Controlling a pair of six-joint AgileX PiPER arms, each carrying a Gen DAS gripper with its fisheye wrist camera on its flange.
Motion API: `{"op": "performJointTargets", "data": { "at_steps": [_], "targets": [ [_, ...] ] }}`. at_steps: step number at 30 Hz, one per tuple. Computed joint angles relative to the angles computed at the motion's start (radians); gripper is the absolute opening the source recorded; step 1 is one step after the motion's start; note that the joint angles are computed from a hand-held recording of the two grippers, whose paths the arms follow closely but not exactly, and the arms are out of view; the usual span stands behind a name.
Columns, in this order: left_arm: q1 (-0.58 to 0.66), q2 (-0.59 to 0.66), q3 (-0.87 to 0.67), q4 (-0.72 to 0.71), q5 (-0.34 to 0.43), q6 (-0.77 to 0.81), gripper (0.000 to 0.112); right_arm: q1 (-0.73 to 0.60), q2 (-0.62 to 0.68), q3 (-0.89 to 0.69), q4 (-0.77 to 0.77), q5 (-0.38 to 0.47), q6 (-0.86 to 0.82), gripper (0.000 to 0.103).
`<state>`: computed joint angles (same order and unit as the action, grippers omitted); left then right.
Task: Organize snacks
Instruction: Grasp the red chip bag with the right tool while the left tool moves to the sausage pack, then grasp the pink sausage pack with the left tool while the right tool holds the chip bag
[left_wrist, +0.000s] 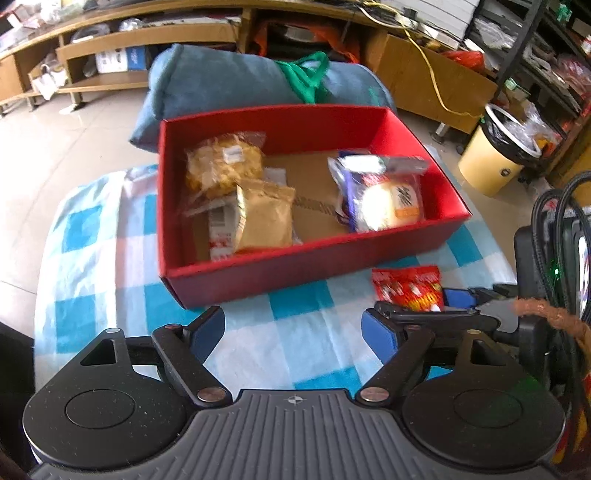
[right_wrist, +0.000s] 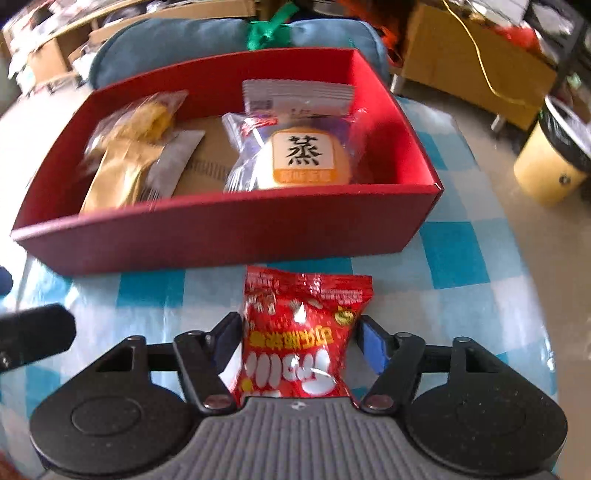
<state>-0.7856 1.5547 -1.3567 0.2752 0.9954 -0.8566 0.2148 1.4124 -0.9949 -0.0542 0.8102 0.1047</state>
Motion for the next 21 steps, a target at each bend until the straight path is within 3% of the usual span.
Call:
{"op": "performJointTargets", "data": {
  "at_steps": [8, 13, 21],
  "targets": [
    [-0.094, 0.014, 0.045, -0.115, -0.015, 0.041, 0.086, -0.127, -0.094, 0.057, 0.043, 0.077, -0.168, 0.048],
    [-0.189, 0.042, 0.053, -0.153, -0.029, 0.078, 0.086, -0.245, -0.149, 0.099, 0.145, 0.114, -0.329, 0.048],
    [-0.233, 0.075, 0.084, -0.202, -0.047, -0.143, 0.088, -0.358, -0.151, 0.111, 0.271, 0.123, -0.470, 0.049]
  ]
}}
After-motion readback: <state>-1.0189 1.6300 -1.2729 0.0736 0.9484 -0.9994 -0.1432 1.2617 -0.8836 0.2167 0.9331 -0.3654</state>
